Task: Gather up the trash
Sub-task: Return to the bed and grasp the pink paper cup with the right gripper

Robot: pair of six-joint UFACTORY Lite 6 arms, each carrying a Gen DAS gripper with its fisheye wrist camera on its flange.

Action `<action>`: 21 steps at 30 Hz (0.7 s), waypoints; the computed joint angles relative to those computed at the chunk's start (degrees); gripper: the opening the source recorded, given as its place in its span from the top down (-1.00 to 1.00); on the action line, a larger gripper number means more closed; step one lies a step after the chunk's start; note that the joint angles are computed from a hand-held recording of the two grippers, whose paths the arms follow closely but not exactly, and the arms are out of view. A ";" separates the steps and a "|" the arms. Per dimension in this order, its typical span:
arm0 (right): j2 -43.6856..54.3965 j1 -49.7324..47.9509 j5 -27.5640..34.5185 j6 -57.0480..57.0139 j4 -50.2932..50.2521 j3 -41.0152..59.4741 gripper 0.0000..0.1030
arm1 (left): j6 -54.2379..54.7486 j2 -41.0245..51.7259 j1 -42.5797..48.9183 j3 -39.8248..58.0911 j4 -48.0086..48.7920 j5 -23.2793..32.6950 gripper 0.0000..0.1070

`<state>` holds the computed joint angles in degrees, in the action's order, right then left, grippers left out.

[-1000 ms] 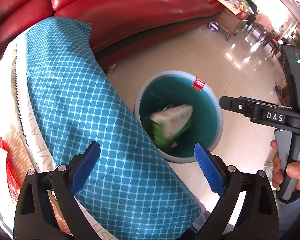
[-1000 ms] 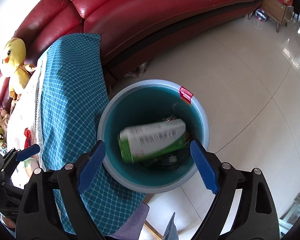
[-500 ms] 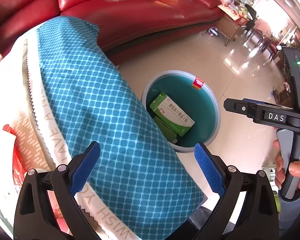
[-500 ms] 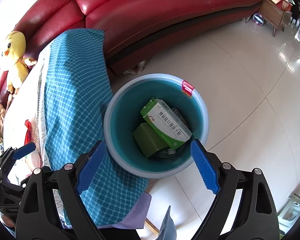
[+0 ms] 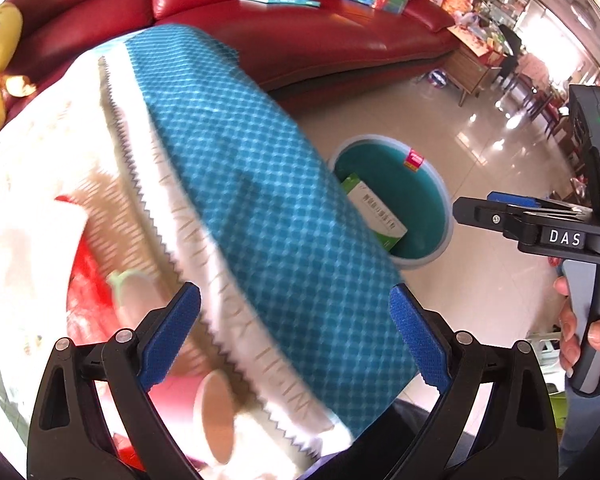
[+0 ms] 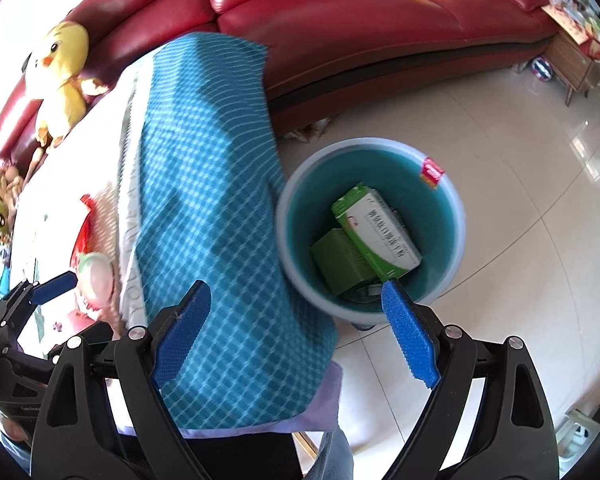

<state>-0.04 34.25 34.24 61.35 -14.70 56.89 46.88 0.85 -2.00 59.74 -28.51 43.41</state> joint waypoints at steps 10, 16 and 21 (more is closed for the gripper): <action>9.07 11.51 2.85 6.61 -3.19 10.34 -0.62 | 13.87 -4.37 20.49 -4.46 -1.84 4.62 -0.78; 14.95 17.64 5.61 6.98 -3.92 18.47 -0.62 | 20.62 -4.06 31.16 -5.10 -3.45 6.17 -0.78; 24.56 21.01 9.74 -0.95 -0.80 31.49 -0.62 | 25.60 -1.23 39.56 -3.61 -3.93 7.08 -0.78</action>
